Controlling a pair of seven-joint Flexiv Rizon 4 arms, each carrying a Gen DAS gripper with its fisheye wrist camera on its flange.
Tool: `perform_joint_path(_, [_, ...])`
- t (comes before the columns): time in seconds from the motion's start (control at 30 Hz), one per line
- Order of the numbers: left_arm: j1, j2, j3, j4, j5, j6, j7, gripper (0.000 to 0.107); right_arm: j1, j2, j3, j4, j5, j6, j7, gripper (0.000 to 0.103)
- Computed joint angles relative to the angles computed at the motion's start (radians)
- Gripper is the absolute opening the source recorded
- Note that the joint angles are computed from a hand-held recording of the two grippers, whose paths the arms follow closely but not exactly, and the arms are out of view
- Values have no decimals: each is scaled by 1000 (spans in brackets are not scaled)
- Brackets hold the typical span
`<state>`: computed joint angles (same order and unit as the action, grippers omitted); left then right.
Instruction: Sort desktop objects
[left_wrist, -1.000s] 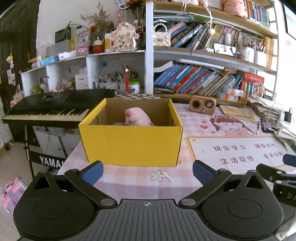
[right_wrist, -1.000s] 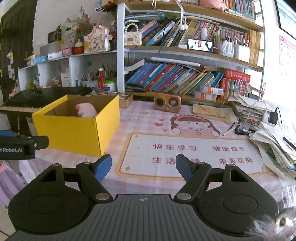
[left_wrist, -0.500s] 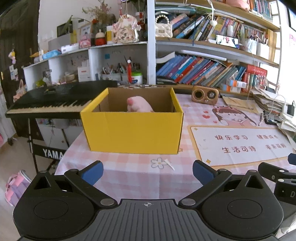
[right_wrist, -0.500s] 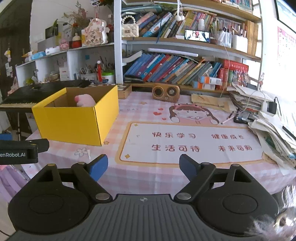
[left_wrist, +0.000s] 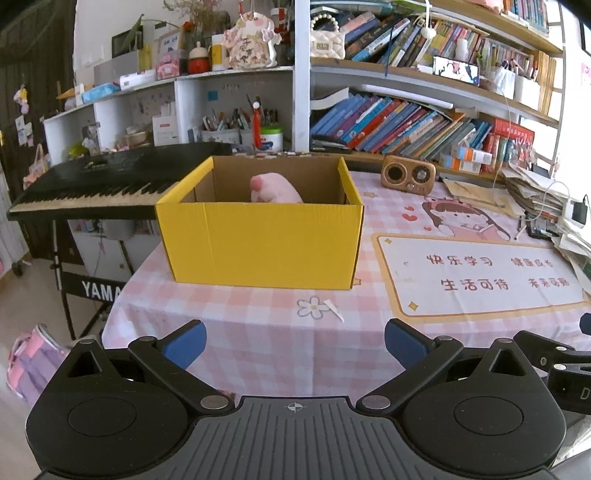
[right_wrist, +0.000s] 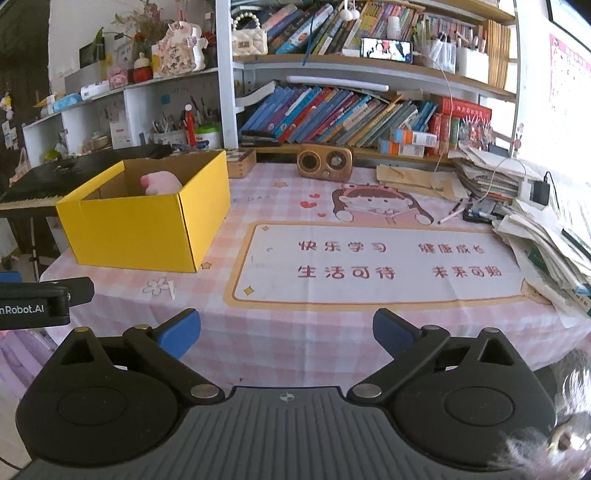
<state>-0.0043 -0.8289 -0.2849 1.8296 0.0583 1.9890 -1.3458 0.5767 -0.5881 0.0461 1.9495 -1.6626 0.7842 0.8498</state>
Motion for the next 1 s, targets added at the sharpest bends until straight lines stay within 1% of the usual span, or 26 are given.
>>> perform_joint_path(0.07, [-3,0,4,-1,-3,-4,0,103,-1,-1,2,0,12,1,-6,103])
perform_joint_path(0.27, [-2,1,0,1,-3,-14,2,103,0,-3,0,-2,34,7,-22,103])
perform_joint_path(0.37, [-21,6,18,-4,-18,-34,11,103,1,-2,-2,1,38,7,-26,103])
perform_joint_path(0.47, [-25,8,19,-1,-24,-38,17,103,-1,-1,-3,3,45,11,-32,103])
perform_joint_path(1.0, [-36,12,25,3,-48,-51,32,103,-15,-2,-6,9,37,40,-30,103])
